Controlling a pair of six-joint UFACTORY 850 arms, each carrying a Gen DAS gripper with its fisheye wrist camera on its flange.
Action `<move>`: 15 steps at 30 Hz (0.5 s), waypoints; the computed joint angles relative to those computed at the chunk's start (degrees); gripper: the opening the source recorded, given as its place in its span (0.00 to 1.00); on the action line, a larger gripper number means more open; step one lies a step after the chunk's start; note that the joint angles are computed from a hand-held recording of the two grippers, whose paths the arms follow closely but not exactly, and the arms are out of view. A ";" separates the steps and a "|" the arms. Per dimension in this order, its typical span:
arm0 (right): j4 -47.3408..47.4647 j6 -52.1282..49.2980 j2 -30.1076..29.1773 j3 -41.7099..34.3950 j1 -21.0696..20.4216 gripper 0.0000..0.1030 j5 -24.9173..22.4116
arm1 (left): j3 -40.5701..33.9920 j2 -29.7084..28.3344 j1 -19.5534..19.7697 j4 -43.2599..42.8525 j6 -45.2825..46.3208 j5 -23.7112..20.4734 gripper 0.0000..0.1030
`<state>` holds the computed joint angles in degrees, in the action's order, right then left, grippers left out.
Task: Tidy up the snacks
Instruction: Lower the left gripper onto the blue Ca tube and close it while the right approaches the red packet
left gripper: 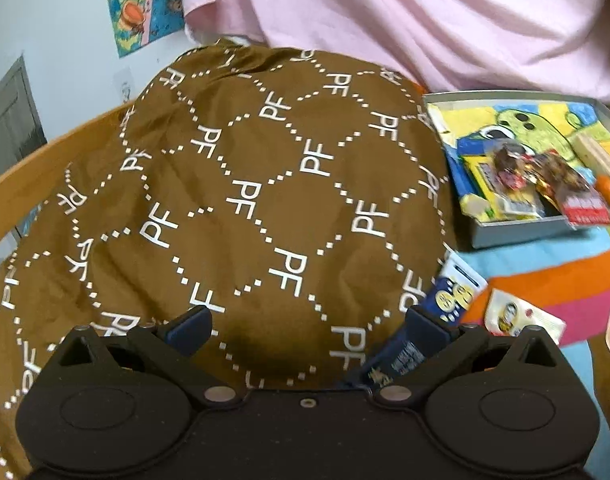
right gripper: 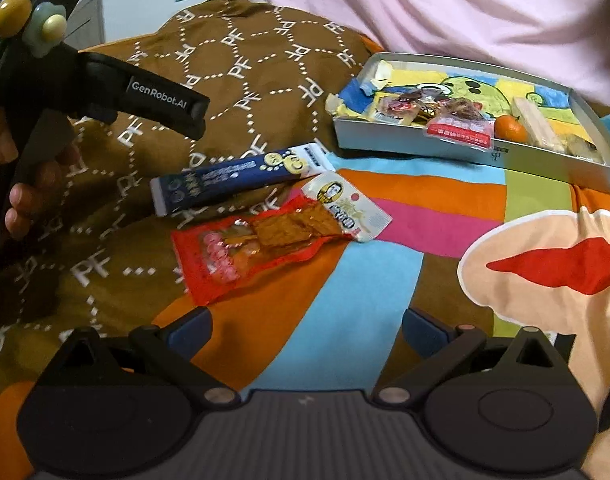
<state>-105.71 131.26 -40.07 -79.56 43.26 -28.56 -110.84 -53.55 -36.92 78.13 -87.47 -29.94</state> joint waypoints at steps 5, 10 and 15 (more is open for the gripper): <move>-3.94 1.71 -3.45 -4.27 -0.20 1.00 -1.59 | -2.73 -1.70 1.22 -3.42 1.14 1.23 0.99; 0.14 0.78 -7.06 -10.48 -0.91 1.00 0.11 | -2.88 -1.88 2.35 -3.53 1.89 4.88 0.99; 4.42 -2.62 -9.65 -14.72 -1.12 1.00 2.92 | -3.95 -2.71 2.89 -6.64 5.88 7.57 0.99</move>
<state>-101.29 128.64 -49.72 -94.28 42.14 -25.65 -114.79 -56.25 -34.03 71.49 -81.59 -22.37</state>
